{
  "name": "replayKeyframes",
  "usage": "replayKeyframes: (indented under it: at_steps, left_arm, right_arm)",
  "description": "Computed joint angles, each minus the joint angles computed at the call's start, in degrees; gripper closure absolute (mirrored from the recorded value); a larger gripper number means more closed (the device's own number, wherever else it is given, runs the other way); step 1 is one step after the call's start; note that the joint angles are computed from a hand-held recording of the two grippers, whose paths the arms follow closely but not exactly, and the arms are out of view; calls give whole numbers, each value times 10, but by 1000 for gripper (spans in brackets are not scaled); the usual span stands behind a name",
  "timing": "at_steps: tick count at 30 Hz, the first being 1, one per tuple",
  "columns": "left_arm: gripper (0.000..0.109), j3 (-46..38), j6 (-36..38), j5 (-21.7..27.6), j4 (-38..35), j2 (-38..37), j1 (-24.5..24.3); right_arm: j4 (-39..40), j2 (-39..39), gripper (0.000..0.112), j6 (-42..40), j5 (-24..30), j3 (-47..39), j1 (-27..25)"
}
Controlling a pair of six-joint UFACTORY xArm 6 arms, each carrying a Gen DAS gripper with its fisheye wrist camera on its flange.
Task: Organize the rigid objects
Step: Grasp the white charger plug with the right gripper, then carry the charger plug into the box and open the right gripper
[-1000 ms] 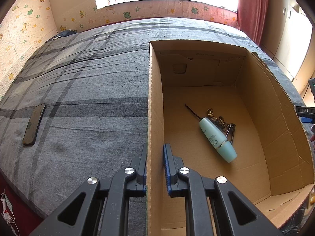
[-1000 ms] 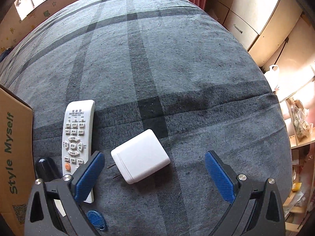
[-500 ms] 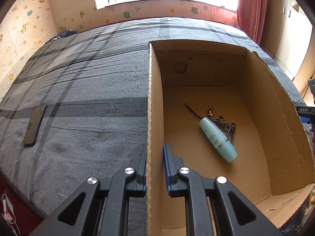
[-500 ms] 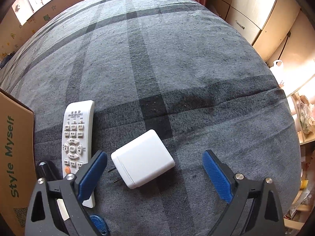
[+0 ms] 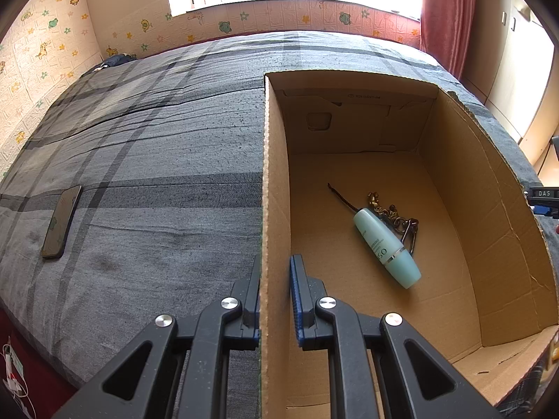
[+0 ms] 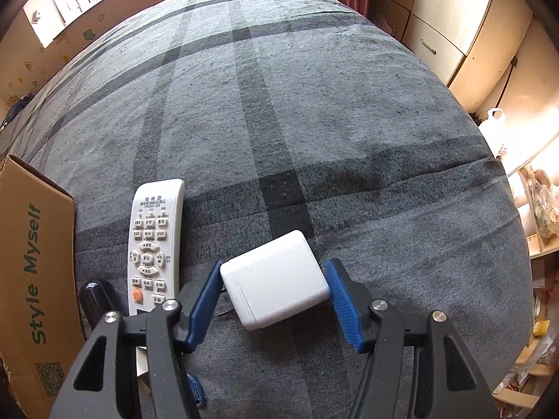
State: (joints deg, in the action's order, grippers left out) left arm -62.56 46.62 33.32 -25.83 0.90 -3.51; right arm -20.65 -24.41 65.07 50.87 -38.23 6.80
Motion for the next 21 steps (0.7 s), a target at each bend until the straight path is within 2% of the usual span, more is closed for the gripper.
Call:
replayKeyframes:
  at_steps: [11, 21]
  left_arm:
    - [94, 0, -1, 1, 1, -1, 0]
    - [94, 0, -1, 2, -1, -2, -1]
  right_arm:
    - [-17, 1, 48, -22, 51, -70, 34]
    - [-37, 31, 48, -44, 71, -153, 96]
